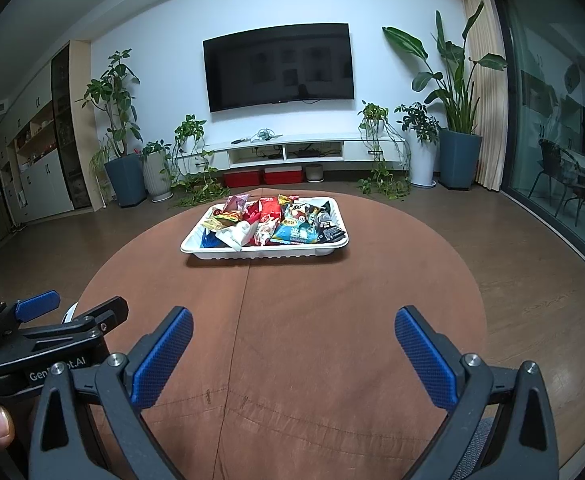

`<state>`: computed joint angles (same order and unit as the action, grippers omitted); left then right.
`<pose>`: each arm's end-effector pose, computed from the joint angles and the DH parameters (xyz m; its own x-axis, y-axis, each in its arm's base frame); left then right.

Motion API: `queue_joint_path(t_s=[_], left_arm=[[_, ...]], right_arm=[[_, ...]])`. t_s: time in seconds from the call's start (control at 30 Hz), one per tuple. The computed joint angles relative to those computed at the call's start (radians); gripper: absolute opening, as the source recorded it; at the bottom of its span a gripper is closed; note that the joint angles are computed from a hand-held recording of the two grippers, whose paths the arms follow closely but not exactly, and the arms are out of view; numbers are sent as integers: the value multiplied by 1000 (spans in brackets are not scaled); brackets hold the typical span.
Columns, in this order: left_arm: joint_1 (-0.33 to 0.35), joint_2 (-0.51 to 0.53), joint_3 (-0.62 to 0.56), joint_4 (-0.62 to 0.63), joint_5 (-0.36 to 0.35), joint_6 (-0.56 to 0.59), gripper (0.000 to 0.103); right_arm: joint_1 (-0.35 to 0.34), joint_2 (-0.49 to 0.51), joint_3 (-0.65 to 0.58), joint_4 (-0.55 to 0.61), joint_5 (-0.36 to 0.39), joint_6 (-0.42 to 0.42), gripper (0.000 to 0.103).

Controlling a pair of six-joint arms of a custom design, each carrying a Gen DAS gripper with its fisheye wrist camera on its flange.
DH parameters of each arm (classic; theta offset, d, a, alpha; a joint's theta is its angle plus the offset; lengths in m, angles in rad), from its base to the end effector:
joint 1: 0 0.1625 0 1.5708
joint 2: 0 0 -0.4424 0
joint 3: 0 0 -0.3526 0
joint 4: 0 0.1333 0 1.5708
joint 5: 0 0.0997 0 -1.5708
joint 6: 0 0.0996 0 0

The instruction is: Organize snacks

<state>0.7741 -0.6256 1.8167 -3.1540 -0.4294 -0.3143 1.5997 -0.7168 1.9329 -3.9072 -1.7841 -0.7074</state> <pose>-0.2706 -0.5776 0.0939 -0.7173 -0.1476 -0.6809 0.4616 0.6313 -0.6232 0.1291 -0.5835 0.1699 -0.7385 -0.1595 0.6551 -0.6480 0.4362 -0.6243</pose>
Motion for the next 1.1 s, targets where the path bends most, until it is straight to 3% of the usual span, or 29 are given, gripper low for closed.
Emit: queue_joint_path(t_s=[1.1], left_arm=[[4,6,-1,-16,3,16,103]], right_arm=[[6,-7,2,6,-6,4,103]])
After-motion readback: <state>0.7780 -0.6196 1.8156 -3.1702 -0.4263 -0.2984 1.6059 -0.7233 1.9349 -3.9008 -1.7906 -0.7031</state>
